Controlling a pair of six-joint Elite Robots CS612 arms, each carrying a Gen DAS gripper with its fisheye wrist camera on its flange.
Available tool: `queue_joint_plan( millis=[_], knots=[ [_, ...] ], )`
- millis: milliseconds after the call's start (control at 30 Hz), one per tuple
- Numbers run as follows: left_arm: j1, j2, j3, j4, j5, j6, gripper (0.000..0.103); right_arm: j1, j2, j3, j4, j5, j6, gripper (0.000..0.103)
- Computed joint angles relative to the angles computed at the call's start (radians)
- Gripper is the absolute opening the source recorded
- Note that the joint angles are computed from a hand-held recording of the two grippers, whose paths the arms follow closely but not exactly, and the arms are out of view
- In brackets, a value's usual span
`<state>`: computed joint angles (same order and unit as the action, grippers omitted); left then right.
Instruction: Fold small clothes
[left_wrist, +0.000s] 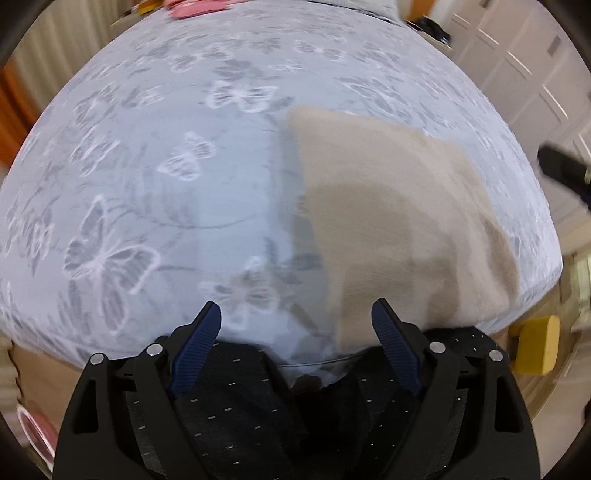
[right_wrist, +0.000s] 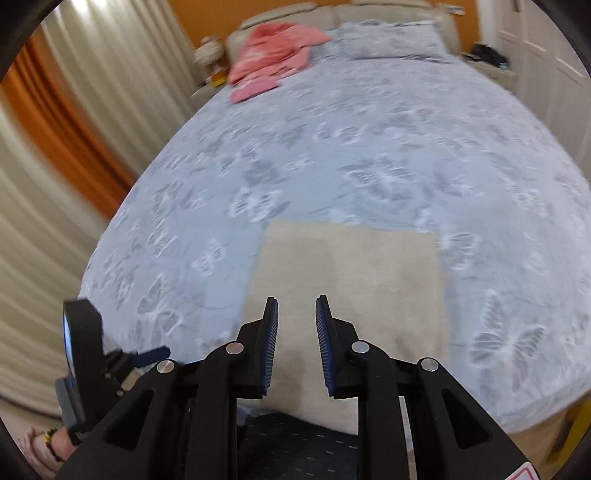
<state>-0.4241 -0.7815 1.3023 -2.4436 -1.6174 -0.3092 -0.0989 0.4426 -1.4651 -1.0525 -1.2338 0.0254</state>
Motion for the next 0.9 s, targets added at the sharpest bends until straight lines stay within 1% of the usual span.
queue_joint_plan(
  millis=[33, 67, 100, 133, 167, 200, 233, 267, 300, 367, 433, 500, 533, 567, 600, 633, 667, 700, 733, 767, 800, 833, 867, 900],
  knots=[
    [0.008, -0.003, 0.002, -0.001, -0.009, -0.024, 0.082, 0.001, 0.005, 0.011, 0.017, 0.045, 0.005, 0.020],
    [0.014, -0.006, 0.005, -0.007, -0.017, -0.041, 0.082, 0.003, 0.015, 0.030, 0.053, 0.108, 0.017, 0.020],
    [0.020, -0.009, 0.009, -0.015, -0.018, -0.057, 0.082, 0.009, 0.022, 0.053, 0.092, 0.136, 0.019, 0.020],
    [0.025, -0.013, 0.011, -0.021, -0.012, -0.077, 0.082, 0.021, 0.024, 0.086, 0.157, 0.142, -0.003, 0.020],
    [0.029, -0.016, 0.013, -0.029, -0.010, -0.083, 0.082, 0.039, 0.037, 0.121, 0.206, 0.107, -0.036, 0.018],
    [0.030, -0.017, 0.014, -0.032, -0.008, -0.084, 0.082, 0.047, 0.045, 0.132, 0.213, 0.105, -0.046, 0.017],
    [0.031, -0.019, 0.012, -0.031, -0.004, -0.082, 0.082, 0.046, 0.051, 0.126, 0.187, 0.123, -0.031, 0.017],
    [0.032, -0.022, 0.012, -0.032, 0.003, -0.078, 0.083, 0.046, 0.029, 0.140, 0.187, 0.121, -0.007, 0.019],
    [0.033, -0.025, 0.014, -0.037, 0.006, -0.074, 0.083, 0.044, 0.021, 0.136, 0.175, 0.126, 0.009, 0.019],
    [0.037, -0.030, 0.021, -0.052, 0.015, -0.074, 0.086, 0.032, 0.021, 0.093, 0.119, 0.150, 0.030, 0.019],
    [0.040, -0.024, 0.017, -0.053, 0.005, -0.080, 0.087, 0.024, 0.019, 0.072, 0.117, 0.121, 0.028, 0.020],
    [0.039, -0.012, 0.000, -0.031, -0.001, -0.082, 0.087, 0.025, 0.026, 0.076, 0.175, 0.084, 0.011, 0.022],
    [0.036, -0.005, -0.010, -0.019, -0.009, -0.087, 0.086, 0.030, 0.032, 0.097, 0.233, 0.047, -0.025, 0.018],
    [0.034, 0.001, -0.018, -0.015, -0.028, -0.091, 0.086, 0.028, 0.049, 0.091, 0.249, 0.048, -0.035, 0.015],
    [0.032, 0.005, -0.024, -0.013, -0.050, -0.097, 0.086, 0.017, 0.072, 0.066, 0.226, 0.092, -0.004, 0.015],
    [0.030, 0.009, -0.031, -0.008, -0.067, -0.100, 0.086, 0.005, 0.076, 0.056, 0.220, 0.131, 0.035, 0.015],
    [0.028, 0.011, -0.038, -0.005, -0.083, -0.098, 0.087, -0.013, 0.079, 0.032, 0.192, 0.169, 0.115, 0.015],
    [0.026, 0.011, -0.041, -0.012, -0.090, -0.090, 0.087, -0.022, 0.084, 0.009, 0.155, 0.165, 0.152, 0.018],
    [0.024, 0.010, -0.040, -0.016, -0.087, -0.085, 0.087, -0.028, 0.087, -0.015, 0.109, 0.131, 0.180, 0.024],
    [0.022, 0.009, -0.039, -0.022, -0.081, -0.073, 0.087, -0.036, 0.084, -0.034, 0.072, 0.055, 0.191, 0.028],
    [0.021, 0.010, -0.040, -0.022, -0.076, -0.063, 0.088, -0.041, 0.081, -0.041, 0.058, -0.004, 0.197, 0.039],
    [0.019, 0.016, -0.048, -0.008, -0.068, -0.053, 0.088, -0.047, 0.078, -0.040, 0.053, -0.049, 0.200, 0.041],
    [0.018, 0.020, -0.054, 0.004, -0.066, -0.051, 0.088, -0.058, 0.074, -0.030, 0.059, -0.080, 0.208, 0.041],
    [0.018, 0.025, -0.061, 0.013, -0.069, -0.050, 0.088, -0.068, 0.070, -0.017, 0.066, -0.077, 0.221, 0.041]
  ],
)
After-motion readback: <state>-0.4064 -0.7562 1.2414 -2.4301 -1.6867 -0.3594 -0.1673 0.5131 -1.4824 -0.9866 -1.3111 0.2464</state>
